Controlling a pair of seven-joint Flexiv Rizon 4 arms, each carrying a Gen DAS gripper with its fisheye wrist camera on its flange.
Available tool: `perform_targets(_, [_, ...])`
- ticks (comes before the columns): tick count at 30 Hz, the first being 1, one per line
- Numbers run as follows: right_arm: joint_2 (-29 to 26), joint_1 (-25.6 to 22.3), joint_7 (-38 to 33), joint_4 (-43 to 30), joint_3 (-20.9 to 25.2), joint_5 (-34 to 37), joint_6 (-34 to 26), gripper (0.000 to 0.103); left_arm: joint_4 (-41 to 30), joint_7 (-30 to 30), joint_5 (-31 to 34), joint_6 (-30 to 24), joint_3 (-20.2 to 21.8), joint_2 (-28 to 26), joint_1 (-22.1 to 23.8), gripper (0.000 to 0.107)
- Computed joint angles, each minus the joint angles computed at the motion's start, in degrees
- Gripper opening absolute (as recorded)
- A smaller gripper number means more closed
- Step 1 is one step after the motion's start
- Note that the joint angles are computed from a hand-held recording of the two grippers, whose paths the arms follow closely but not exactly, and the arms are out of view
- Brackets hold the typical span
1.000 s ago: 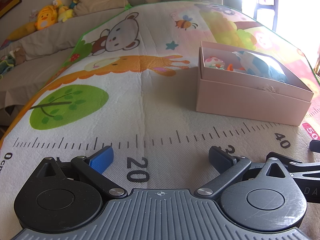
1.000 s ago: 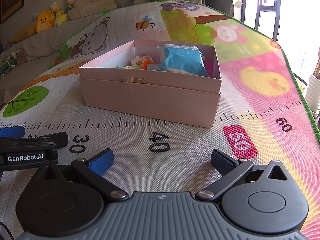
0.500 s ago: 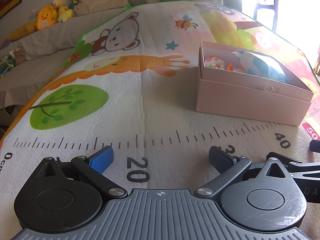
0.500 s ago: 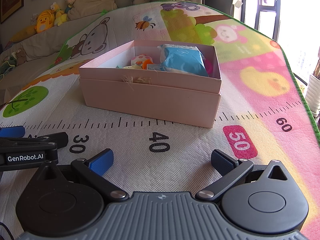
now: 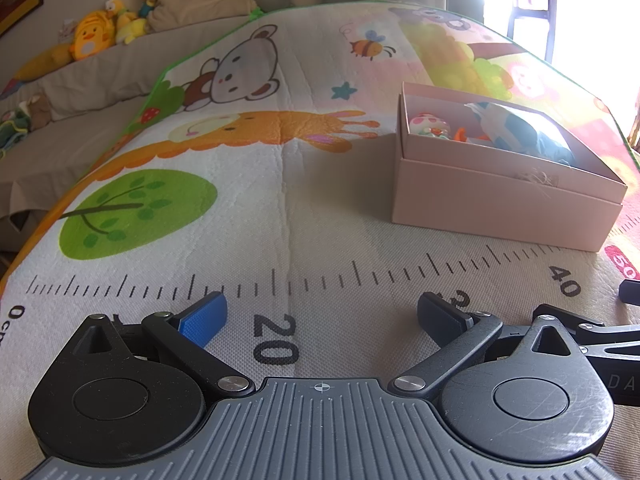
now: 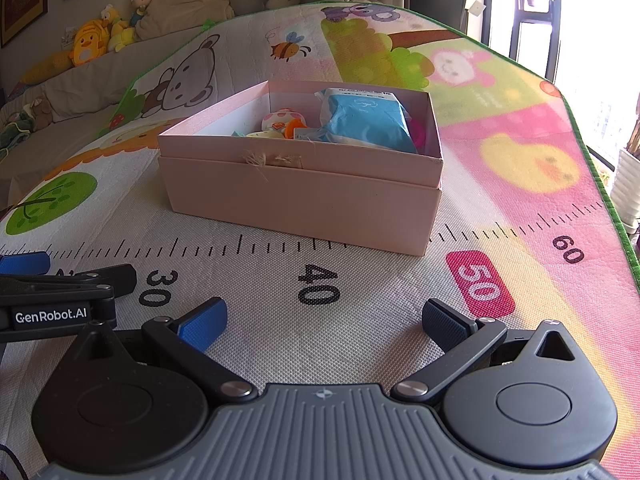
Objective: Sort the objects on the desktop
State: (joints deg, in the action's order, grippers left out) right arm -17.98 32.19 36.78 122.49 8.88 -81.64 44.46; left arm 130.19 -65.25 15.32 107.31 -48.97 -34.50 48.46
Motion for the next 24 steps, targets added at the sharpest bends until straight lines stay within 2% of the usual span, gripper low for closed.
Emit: perform_targets(24, [0.0,0.0,0.0,0.0,0.0,0.0,0.0,0.103,0.0,0.1,0.0,-0.1,-0.1,0.0,0.1,0.103])
